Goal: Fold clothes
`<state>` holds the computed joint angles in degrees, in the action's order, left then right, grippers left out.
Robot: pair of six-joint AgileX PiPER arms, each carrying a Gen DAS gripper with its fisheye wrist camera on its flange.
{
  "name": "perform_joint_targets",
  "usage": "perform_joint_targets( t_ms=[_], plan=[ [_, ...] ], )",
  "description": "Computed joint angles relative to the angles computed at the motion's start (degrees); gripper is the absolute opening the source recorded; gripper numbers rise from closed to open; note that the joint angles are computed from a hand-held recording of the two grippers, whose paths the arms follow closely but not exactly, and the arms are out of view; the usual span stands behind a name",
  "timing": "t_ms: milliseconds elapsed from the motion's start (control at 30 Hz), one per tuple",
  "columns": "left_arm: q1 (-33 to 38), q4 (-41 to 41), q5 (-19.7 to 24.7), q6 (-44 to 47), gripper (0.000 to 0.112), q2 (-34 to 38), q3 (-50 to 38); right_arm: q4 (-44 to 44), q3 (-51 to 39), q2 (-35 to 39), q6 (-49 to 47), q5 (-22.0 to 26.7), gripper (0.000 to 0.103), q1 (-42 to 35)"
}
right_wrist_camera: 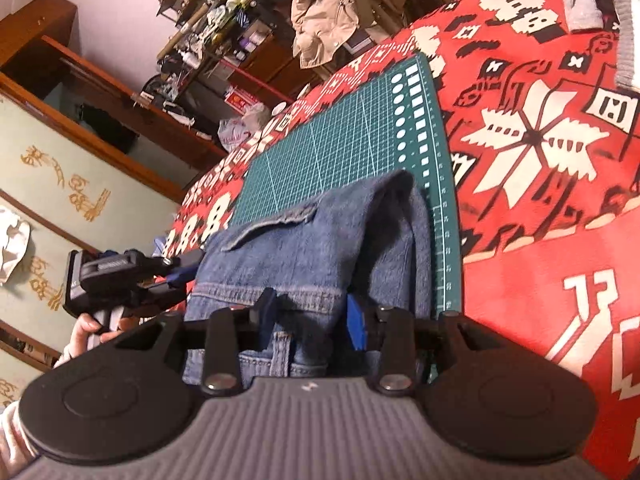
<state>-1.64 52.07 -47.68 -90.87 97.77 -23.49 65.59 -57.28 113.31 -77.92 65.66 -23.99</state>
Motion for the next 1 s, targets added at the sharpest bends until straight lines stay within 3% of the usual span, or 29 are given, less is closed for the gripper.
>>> perform_joint_targets(
  t_ms=[67, 100, 133, 333, 467, 533, 700, 833, 900, 1000],
  plan=[
    [-1.8, 0.9, 4.1, 0.2, 0.03, -2.8, 0.0, 0.6, 0.5, 0.0, -0.4, -0.4, 0.041, 0.1],
    [-3.4, 0.1, 7.3, 1.0, 0.009, -4.3, -0.3, 0.8, 1.1, -0.7, -1.1, -1.5, 0.027, 0.4],
    [-5.0, -1.2, 10.6, 2.0, 0.006, -5.5, -0.8, 0.8, 1.8, -1.5, -2.3, -2.4, 0.022, 0.5],
    [-7.7, -14.4, 11.2, 15.5, 0.005, -5.8, -1.5, 4.7, 4.0, -6.8, -7.9, -4.6, 0.016, 2.2],
    [-6.9, -12.0, 11.9, 15.9, 0.007, -2.9, -1.9, 2.3, 3.3, -5.8, -7.0, -7.2, 0.017, 4.2],
    [-5.6, -10.9, 11.0, 15.1, 0.009, -3.5, -0.1, 1.3, 3.4, -5.2, -6.7, -5.9, 0.023, 2.7],
    [-6.4, -10.6, 18.6, 15.8, 0.005, -11.9, 2.4, 1.1, 5.5, -6.4, -7.8, -4.7, 0.024, -0.4],
    [-9.9, -6.0, 23.7, 14.1, 0.005, -19.1, -0.1, 1.7, 8.1, -11.8, -11.5, -5.6, 0.021, -2.2],
    [-12.4, -4.1, 25.1, 12.7, 0.006, -18.3, -3.5, 3.8, 9.0, -14.7, -13.8, -7.0, 0.019, -2.2],
    [-18.1, -10.6, 28.6, 18.8, 0.006, -12.6, -9.6, 7.9, 8.7, -16.8, -15.1, -10.2, 0.019, 1.0]
  ],
)
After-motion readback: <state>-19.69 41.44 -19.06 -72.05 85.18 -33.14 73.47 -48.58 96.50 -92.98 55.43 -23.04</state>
